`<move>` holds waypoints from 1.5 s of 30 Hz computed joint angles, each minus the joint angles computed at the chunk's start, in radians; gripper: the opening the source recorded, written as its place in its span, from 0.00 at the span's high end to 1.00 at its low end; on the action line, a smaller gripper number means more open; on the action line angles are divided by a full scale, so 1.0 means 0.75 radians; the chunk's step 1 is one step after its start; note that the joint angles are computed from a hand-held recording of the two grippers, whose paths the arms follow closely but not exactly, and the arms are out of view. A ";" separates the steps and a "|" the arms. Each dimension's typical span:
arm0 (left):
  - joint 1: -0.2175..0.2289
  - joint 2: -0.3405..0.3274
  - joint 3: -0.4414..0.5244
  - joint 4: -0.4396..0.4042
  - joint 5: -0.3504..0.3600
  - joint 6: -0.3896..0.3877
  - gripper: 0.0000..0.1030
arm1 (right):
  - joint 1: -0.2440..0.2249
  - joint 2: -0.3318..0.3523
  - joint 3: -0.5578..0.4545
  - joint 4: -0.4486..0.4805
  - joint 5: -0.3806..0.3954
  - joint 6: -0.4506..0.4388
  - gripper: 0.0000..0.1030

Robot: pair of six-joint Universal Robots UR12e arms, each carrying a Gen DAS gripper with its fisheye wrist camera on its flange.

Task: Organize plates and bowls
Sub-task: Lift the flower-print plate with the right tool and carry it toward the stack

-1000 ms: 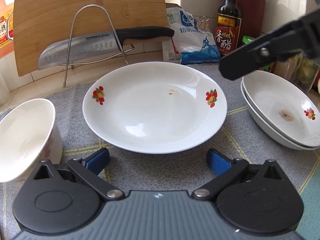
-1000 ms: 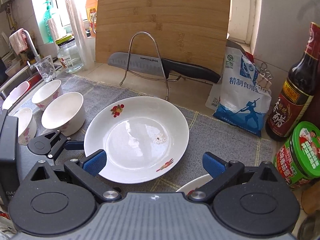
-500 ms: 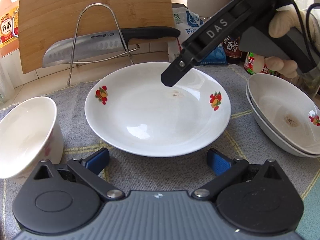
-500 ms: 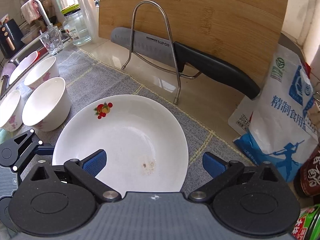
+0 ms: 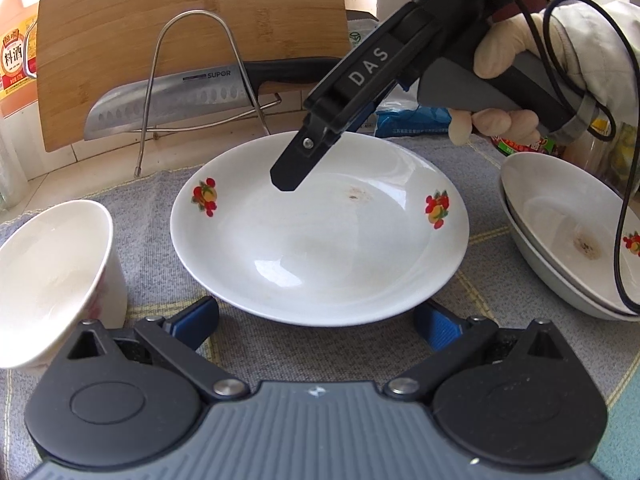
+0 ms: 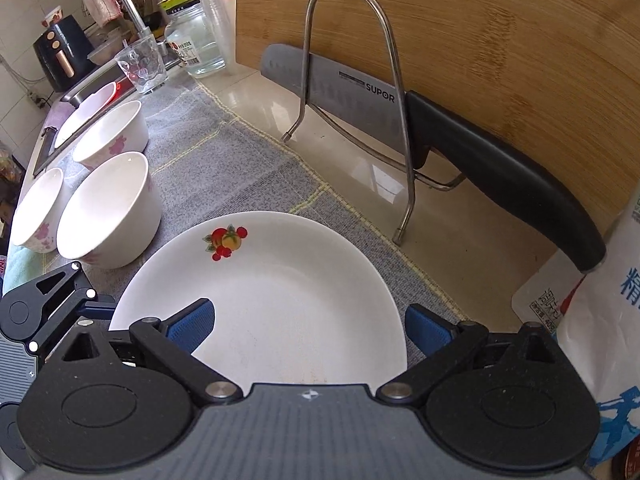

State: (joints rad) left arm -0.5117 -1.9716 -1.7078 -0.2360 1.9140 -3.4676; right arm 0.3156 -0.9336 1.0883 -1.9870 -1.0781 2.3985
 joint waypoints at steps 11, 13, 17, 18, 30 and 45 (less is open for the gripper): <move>0.000 -0.009 0.009 0.008 0.013 0.010 0.00 | -0.001 0.031 -0.057 0.101 0.033 -0.034 0.04; -0.002 -0.011 0.011 0.013 0.021 0.019 0.00 | -0.001 0.033 -0.062 0.114 0.038 -0.041 0.04; -0.006 -0.012 0.010 0.020 0.031 0.029 0.00 | -0.003 0.044 -0.087 0.159 0.046 -0.049 0.04; -0.007 -0.013 0.011 0.021 0.034 0.031 0.00 | -0.004 0.047 -0.096 0.175 0.048 -0.051 0.04; -0.017 -0.018 0.012 0.037 0.063 0.054 0.00 | -0.006 0.110 -0.247 0.422 0.053 -0.068 0.03; -0.012 0.014 -0.001 -0.024 0.019 0.104 0.01 | -0.025 0.078 -0.207 0.464 0.122 -0.038 0.03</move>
State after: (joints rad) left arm -0.5208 -1.9608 -1.7089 -0.2538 1.9286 -3.3895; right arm 0.2966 -0.8751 0.9327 -1.6391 -0.9867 2.3697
